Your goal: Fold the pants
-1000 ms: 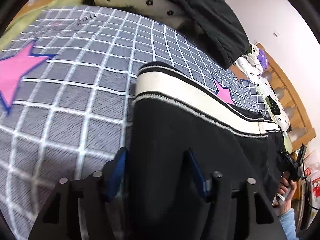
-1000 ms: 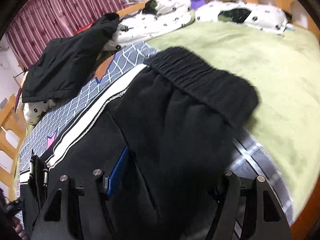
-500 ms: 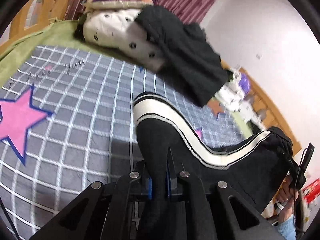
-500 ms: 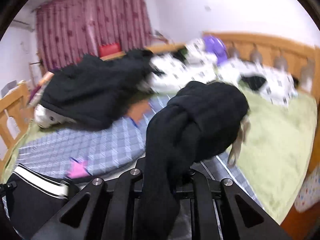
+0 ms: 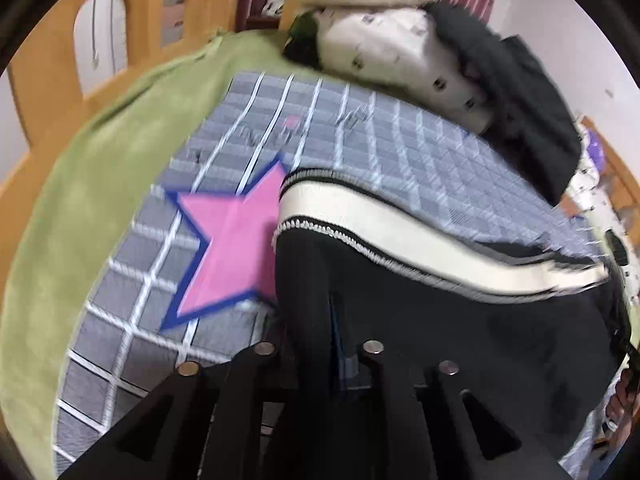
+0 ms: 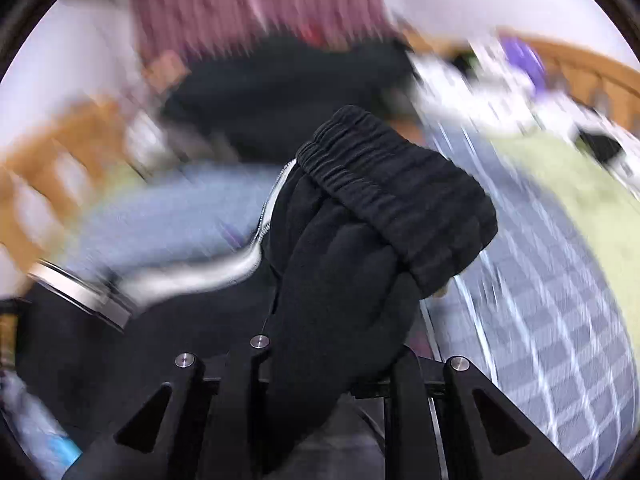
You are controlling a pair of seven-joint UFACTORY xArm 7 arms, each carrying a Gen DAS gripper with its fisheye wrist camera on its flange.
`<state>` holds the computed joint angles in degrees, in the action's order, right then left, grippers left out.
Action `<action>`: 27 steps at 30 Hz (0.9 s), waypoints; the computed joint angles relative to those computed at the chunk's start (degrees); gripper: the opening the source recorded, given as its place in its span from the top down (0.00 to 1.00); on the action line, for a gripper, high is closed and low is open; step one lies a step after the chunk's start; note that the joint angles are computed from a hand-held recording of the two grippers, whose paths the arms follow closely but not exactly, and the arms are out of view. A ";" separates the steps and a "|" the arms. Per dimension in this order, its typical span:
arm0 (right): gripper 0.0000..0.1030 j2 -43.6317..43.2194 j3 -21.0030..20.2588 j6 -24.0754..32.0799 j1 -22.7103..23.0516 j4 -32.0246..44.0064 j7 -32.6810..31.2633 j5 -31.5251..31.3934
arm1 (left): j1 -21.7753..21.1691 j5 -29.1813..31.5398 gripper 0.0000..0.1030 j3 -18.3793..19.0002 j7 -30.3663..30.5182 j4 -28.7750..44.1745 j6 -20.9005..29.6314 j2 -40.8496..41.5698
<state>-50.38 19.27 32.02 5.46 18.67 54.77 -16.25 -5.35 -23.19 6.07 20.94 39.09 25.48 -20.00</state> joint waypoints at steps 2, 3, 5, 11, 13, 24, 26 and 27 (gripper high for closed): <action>0.77 0.39 -3.58 -1.03 2.51 -3.41 -1.14 3.98 | 2.58 4.61 0.67 -2.45 -3.66 -0.63 -0.45 -0.08; 0.75 -2.56 -7.00 -2.21 5.26 -6.00 -1.01 4.26 | 4.34 8.18 0.67 -4.05 -6.28 -0.76 -0.07 -0.90; 0.71 -7.40 -7.06 2.62 6.02 -6.09 -4.21 6.32 | 5.27 11.98 0.63 -4.96 -8.25 -1.25 0.05 -3.13; 0.58 -18.32 1.03 19.81 6.88 -0.42 -3.44 4.48 | -3.74 7.80 0.28 0.83 -1.23 -5.99 -3.32 -12.91; 0.57 -18.50 2.25 16.69 7.03 0.17 -2.72 3.88 | -5.95 5.49 0.28 1.71 -0.75 -7.28 -1.38 -14.10; 0.49 4.94 8.19 6.15 6.66 2.94 4.40 1.26 | -8.91 4.37 0.28 2.56 -4.29 -21.55 4.81 -30.08; 0.50 4.12 5.15 3.63 9.64 3.45 5.53 3.04 | -6.53 4.07 0.28 3.31 -4.90 -22.37 6.21 -33.40; 0.50 3.71 5.59 2.56 9.99 4.19 6.74 2.97 | -4.13 4.60 0.27 3.14 -5.73 -23.44 6.92 -36.20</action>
